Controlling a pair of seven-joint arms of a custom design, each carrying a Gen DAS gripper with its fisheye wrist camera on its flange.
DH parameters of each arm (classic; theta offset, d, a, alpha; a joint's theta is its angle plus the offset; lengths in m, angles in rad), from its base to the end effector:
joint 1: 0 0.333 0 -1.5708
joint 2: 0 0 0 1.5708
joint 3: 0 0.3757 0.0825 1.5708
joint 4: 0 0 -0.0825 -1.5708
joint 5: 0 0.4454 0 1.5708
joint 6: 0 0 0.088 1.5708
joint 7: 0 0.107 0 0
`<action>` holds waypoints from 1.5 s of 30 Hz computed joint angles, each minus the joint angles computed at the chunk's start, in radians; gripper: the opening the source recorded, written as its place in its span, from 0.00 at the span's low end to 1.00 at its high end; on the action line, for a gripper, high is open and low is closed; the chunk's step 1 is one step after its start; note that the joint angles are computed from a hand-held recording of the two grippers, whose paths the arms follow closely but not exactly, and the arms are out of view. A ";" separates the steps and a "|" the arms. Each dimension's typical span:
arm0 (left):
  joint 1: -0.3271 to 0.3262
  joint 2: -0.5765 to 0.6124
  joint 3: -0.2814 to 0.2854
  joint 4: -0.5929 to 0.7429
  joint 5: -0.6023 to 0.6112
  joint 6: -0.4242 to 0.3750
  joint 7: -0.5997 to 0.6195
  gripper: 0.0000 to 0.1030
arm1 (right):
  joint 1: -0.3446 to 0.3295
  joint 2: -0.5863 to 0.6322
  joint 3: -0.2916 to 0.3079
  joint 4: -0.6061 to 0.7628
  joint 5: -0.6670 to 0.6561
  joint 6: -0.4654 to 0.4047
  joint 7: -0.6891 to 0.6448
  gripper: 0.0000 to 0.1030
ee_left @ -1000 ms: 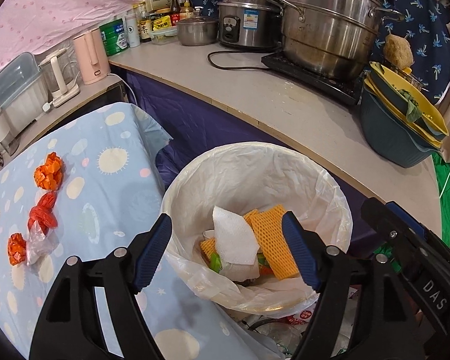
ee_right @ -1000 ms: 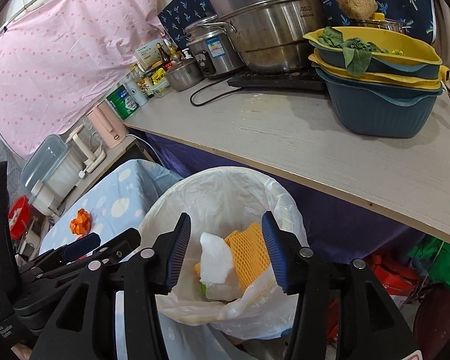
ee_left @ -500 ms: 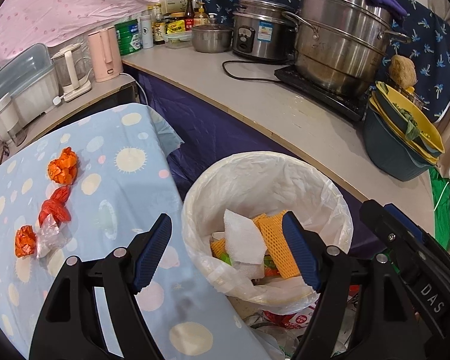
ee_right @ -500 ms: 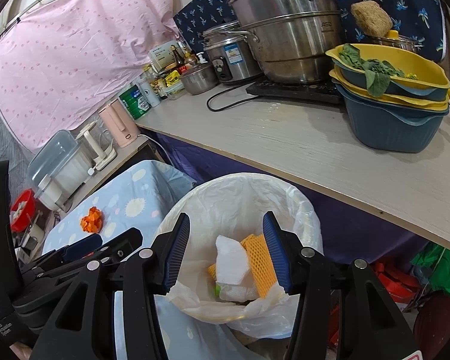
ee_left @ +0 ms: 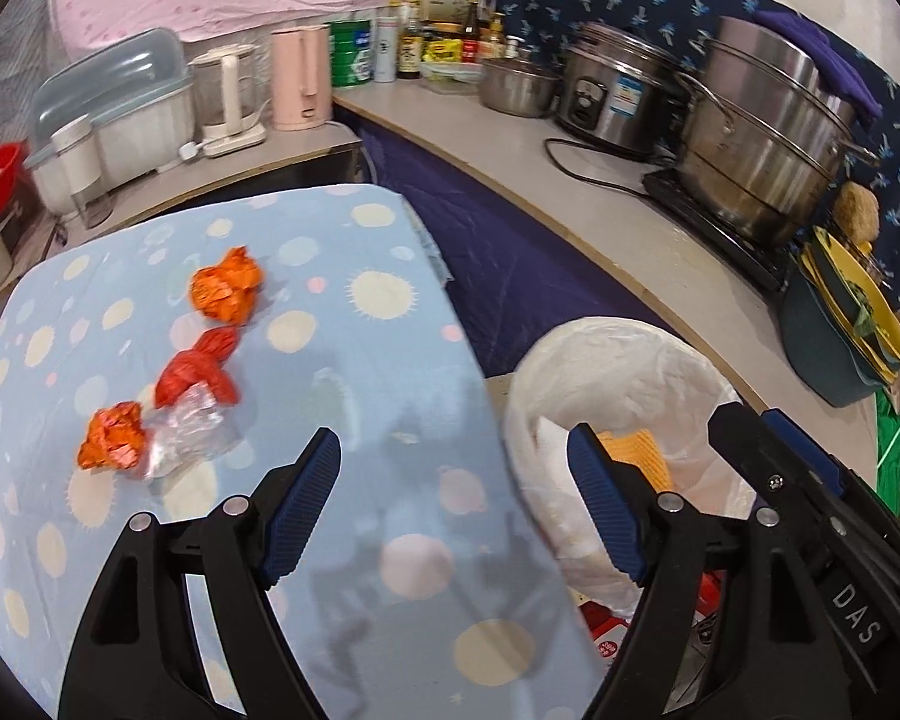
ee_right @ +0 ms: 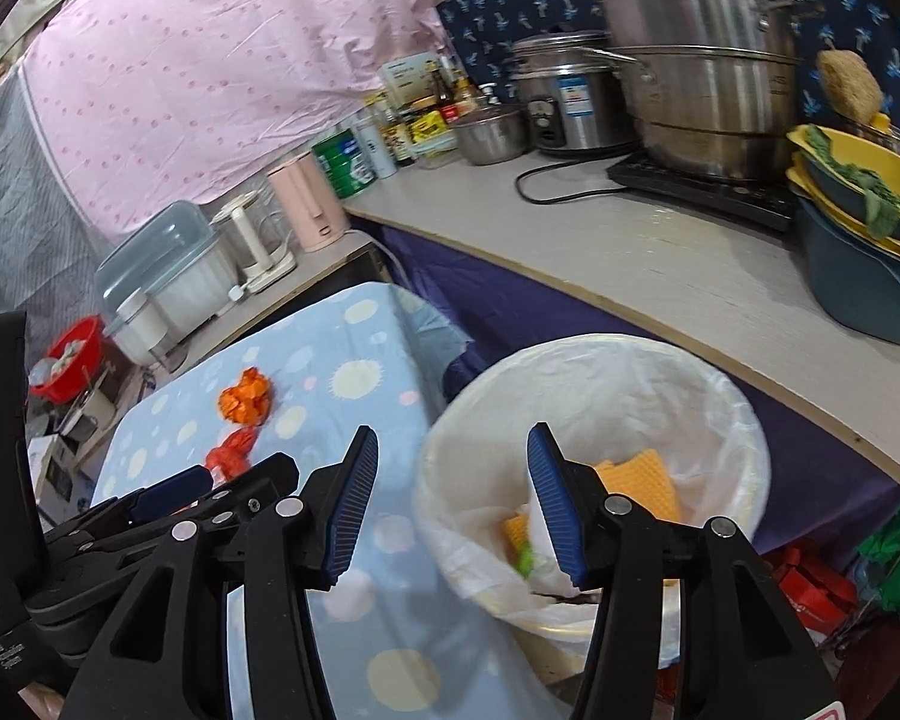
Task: Collect trash
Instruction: 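Move both tools back to the orange plastic wrappers on the table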
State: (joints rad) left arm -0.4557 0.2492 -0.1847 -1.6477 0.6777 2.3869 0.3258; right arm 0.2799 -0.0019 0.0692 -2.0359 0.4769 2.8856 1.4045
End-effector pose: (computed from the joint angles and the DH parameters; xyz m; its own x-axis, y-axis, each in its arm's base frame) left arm 0.6125 -0.4309 0.5637 0.1806 -0.9728 0.1450 -0.7337 -0.2314 -0.6389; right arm 0.6224 0.1983 0.5736 0.2297 -0.9270 -0.2963 -0.6972 0.0557 -0.7147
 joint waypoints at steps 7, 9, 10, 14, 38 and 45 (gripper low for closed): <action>0.060 -0.122 0.002 -0.170 -0.006 0.018 -0.085 0.73 | 0.039 0.045 0.039 0.048 -0.039 -0.028 0.000 0.50; 0.086 -0.154 -0.003 -0.217 -0.014 0.023 -0.106 0.73 | 0.050 0.063 0.050 0.067 -0.052 -0.040 0.003 0.50; 0.100 -0.171 -0.005 -0.241 -0.020 0.025 -0.117 0.73 | 0.054 0.072 0.056 0.077 -0.051 -0.047 -0.002 0.50; 0.152 -0.229 -0.015 -0.328 -0.043 0.033 -0.154 0.73 | 0.072 0.109 0.077 0.115 -0.061 -0.069 -0.011 0.50; 0.313 -0.245 0.004 -0.476 -0.186 0.196 -0.116 0.83 | 0.150 0.485 0.101 0.576 -0.252 -0.224 0.155 0.62; 0.315 -0.210 0.019 -0.468 -0.225 0.226 -0.071 0.83 | 0.180 0.608 0.091 0.748 -0.300 -0.280 0.198 0.69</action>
